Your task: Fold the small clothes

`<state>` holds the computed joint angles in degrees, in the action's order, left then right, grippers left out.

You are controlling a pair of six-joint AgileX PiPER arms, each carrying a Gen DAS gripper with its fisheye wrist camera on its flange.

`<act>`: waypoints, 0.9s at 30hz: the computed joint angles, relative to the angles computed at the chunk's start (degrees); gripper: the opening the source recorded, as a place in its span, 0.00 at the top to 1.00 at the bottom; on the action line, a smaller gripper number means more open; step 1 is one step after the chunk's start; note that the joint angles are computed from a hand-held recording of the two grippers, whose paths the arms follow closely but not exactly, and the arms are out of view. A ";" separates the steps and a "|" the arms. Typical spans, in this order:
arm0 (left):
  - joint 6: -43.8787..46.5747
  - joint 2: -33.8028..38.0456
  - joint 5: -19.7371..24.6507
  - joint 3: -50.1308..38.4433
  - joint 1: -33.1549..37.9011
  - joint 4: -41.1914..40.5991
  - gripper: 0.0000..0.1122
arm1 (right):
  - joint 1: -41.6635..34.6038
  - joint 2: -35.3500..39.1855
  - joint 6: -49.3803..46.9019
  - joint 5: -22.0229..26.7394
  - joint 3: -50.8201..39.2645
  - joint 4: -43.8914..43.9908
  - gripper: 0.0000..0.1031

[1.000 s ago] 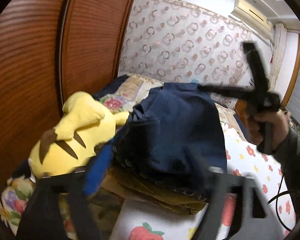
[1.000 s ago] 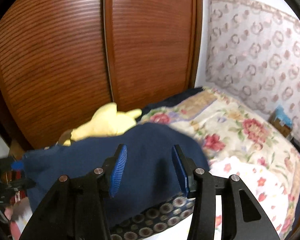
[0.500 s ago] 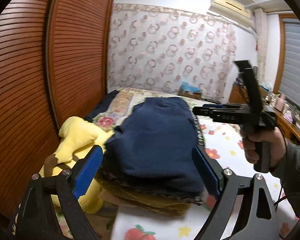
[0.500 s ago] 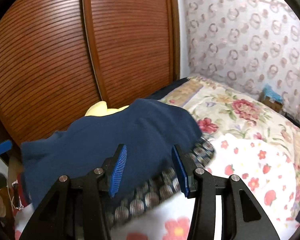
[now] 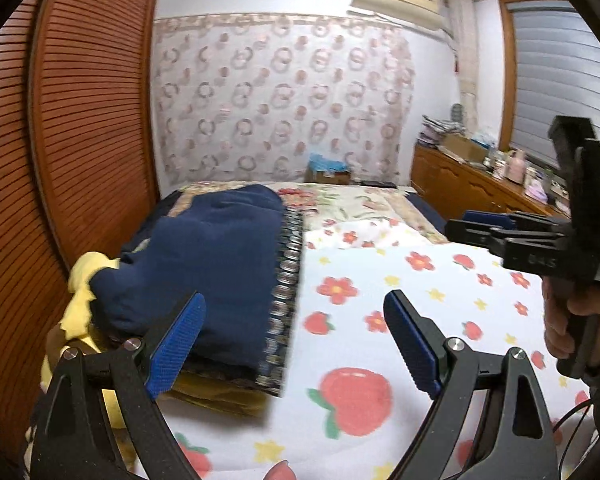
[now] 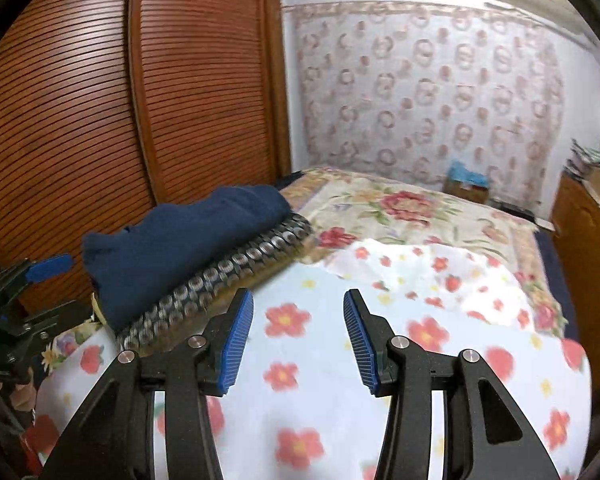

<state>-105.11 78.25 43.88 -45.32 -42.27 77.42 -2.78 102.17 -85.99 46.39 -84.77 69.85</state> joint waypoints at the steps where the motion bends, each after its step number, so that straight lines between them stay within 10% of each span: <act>1: -0.07 0.64 0.18 -0.52 -0.86 -0.41 0.19 | -0.80 -3.32 -1.71 0.02 4.57 1.55 0.43; 8: -0.17 2.33 3.60 -3.17 -6.71 -1.35 0.19 | -6.72 -16.51 -9.41 -1.30 22.71 9.42 0.25; 27: 4.91 3.31 15.97 -12.72 -17.38 -4.11 0.19 | -17.71 -41.35 -18.37 0.52 49.63 23.02 0.25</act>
<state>-100.20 81.57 59.85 -58.05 -59.66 73.32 -20.50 60.83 -104.36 46.91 -35.14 92.87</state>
